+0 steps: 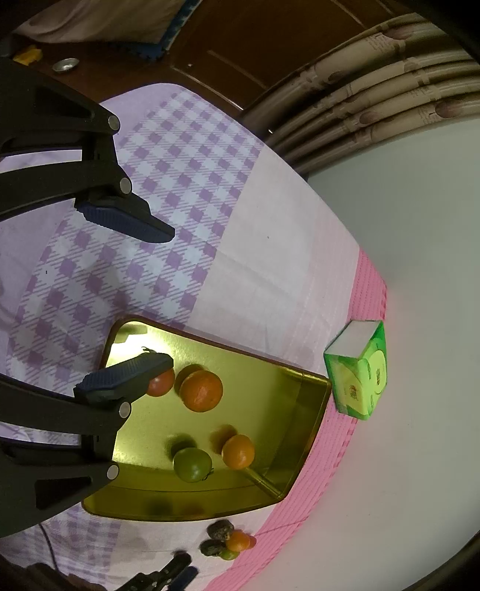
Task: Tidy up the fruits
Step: 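Grasp the tan fruit with the right gripper while the left gripper grasps a dark brown fruit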
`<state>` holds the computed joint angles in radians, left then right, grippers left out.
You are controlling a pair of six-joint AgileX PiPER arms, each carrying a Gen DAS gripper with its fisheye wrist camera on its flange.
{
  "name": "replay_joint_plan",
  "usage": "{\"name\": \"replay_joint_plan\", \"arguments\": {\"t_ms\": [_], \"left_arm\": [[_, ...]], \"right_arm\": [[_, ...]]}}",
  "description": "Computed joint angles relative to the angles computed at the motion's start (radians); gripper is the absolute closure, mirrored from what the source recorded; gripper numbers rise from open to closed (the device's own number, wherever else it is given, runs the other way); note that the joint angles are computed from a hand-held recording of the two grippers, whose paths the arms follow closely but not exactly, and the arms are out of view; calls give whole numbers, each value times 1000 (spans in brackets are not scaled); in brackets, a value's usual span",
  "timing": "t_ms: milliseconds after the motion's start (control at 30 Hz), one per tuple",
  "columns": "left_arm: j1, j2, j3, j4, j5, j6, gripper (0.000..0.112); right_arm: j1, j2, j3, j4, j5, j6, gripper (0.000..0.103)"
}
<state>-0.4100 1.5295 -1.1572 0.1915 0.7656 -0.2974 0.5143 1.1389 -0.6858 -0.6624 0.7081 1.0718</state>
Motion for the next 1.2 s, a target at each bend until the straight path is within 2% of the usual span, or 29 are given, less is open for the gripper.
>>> {"name": "replay_joint_plan", "arguments": {"t_ms": [133,233,333,600,800,900,1067,1200], "left_arm": [[-14,-1,4,11,-2,-8,49],[-30,0,8,21,-11,-14,49],[-43,2,7,25,-17,-18,49],[-151,20,-55,66,24,-74,49],[-284,117,-212,24,69,-71,49],[-342,186,-308,-39,68,-34,49],[-420,337,-497,-127,95,17,49],[-474,465,-644,-126,141,13,49]], "right_arm": [[-147,-78,102,60,-38,-74,59],[-259,-96,148,125,-97,-168,63],[-314,-81,170,148,-149,-208,65],[-365,-29,188,130,-233,-220,79],[-329,-56,220,30,-221,-136,80],[-370,-72,237,2,-221,-145,80],[-635,-119,263,198,-285,-461,80],[-831,-128,268,419,-327,-779,80]]}}
